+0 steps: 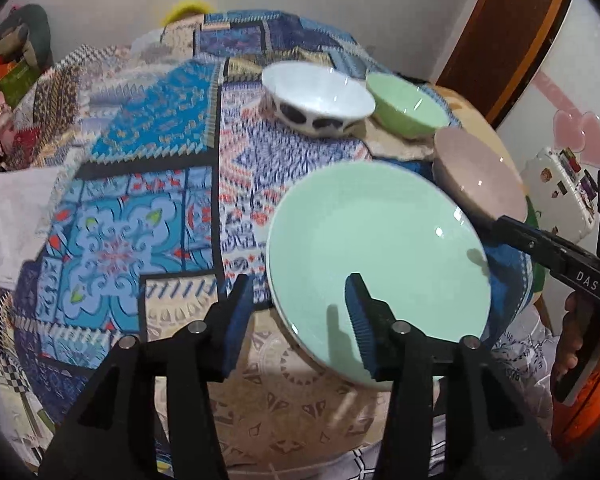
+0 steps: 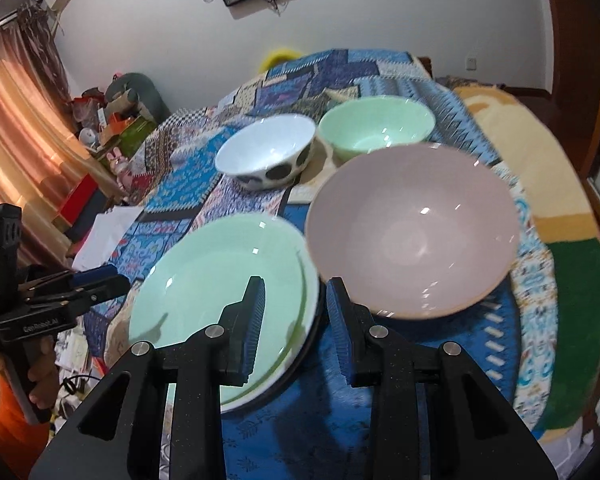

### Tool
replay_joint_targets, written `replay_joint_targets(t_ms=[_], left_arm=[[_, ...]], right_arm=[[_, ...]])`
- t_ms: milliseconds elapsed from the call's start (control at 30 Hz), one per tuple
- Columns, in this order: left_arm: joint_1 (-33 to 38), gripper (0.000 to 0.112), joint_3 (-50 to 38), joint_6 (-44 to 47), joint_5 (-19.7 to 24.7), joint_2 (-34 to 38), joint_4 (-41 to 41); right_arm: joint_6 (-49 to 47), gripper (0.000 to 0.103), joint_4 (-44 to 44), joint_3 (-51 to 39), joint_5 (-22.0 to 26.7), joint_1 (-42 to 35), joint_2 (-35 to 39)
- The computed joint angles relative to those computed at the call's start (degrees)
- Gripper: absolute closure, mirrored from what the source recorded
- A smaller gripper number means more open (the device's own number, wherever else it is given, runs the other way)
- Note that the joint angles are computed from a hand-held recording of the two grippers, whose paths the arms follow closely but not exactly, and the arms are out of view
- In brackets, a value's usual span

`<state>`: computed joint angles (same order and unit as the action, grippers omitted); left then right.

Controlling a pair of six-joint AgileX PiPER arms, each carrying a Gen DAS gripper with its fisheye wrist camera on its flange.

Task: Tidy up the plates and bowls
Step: 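Move the left tool to the large pink bowl and grasp its rim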

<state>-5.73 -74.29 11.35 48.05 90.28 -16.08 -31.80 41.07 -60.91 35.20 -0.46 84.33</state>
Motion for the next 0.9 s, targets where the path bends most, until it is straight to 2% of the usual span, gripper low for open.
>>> replay_joint_targets(t_ms=[200, 300, 433, 533, 667, 900], left_arm=[[-2.1, 0.049, -5.1, -2.2, -0.2, 0.9, 1.1], [-4.7, 0.047, -10.7, -3.8, 1.1, 4.2, 2.4], [-7.9, 0.045, -17.8, -4.4, 3.3, 9.0, 3.1], [-10.5, 0.044, -23.8, -5.6, 5.1, 13.6, 4.3], [-13.2, 0.043, -32.8, -8.0, 8.8, 20.9, 5.7], [-16.1, 0.043, -51.2, -12.3, 18.5, 34.3, 7.2]], right_arm=[[1.5, 0.065, -1.9, -1.3, -2.2, -3.0, -1.1], [1.4, 0.06, -1.7, -1.5, -2.9, -5.3, -0.9], [1.3, 0.059, -2.1, -2.0, -3.6, -7.8, 0.1], [1.1, 0.053, -2.5, -2.0, -4.4, -9.4, 1.1], [-0.9, 0.046, -1.2, -1.6, -5.1, -11.3, 2.5], [-4.8, 0.046, 1.3, -1.9, -5.1, -12.4, 6.1]])
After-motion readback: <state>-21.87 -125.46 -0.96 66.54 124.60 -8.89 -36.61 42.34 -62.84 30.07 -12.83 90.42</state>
